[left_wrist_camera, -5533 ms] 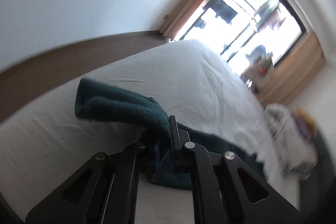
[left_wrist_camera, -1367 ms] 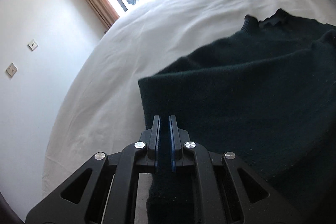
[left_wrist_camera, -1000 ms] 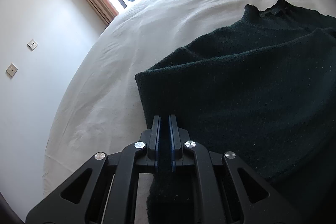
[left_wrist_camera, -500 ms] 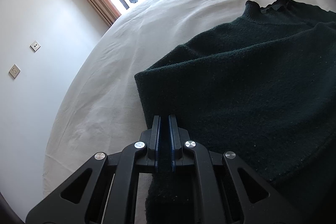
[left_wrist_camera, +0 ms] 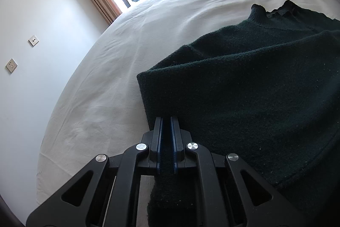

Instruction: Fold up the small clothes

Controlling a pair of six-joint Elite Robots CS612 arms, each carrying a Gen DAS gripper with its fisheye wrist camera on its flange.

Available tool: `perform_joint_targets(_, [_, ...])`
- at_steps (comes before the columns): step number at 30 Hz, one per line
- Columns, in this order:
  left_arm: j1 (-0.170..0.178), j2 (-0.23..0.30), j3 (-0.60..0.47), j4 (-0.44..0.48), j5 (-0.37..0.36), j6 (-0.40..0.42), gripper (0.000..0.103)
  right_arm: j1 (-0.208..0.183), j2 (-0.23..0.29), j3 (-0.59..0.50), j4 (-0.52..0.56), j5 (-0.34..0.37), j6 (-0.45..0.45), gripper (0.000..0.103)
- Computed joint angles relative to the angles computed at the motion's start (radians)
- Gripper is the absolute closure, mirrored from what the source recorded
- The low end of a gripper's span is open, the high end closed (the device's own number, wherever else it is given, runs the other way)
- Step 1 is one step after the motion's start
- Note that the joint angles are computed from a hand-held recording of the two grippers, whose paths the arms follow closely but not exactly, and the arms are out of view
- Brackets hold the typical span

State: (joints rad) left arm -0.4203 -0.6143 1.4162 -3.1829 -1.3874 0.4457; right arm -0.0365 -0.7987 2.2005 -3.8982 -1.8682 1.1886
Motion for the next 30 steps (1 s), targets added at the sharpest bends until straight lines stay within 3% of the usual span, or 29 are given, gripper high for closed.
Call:
perform_joint_targets(4, [-0.003,0.001,0.002,-0.008,0.011,0.004,0.096,-0.046,0.026,0.196,-0.173,-0.081,0.299,0.043])
perform_joint_targets(5, [-0.004,0.002,0.002,-0.01,0.015,0.007,0.096,-0.054,0.04,0.237,-0.207,-0.097,0.373,0.047])
perform_joint_targets(8, [-0.008,0.004,0.003,-0.02,0.032,0.016,0.096,-0.066,0.099,0.285,-0.358,-0.133,0.446,0.047])
perform_joint_targets(12, [-0.01,0.006,0.0,-0.022,0.041,0.021,0.096,-0.092,0.114,0.283,-0.367,-0.137,0.47,0.047])
perform_joint_targets(15, [-0.011,0.005,0.002,-0.022,0.043,0.021,0.096,-0.1,0.094,0.26,-0.314,-0.138,0.419,0.046])
perform_joint_targets(19, [-0.011,0.008,-0.003,-0.022,0.044,0.023,0.096,-0.134,0.1,0.247,-0.343,-0.11,0.383,0.046])
perform_joint_targets(21, [-0.012,0.007,0.001,-0.027,0.048,0.024,0.096,-0.13,0.116,0.253,-0.373,-0.114,0.376,0.053])
perform_joint_targets(23, [-0.013,0.008,0.001,-0.027,0.049,0.023,0.096,-0.144,0.117,0.249,-0.368,-0.095,0.366,0.088])
perform_joint_targets(25, [-0.014,0.007,0.004,-0.031,0.05,0.023,0.096,-0.141,0.089,0.251,-0.3,-0.093,0.361,0.092])
perform_joint_targets(30, [-0.018,0.005,0.009,-0.033,0.06,0.024,0.096,-0.069,-0.045,0.194,-0.05,-0.2,0.222,0.093])
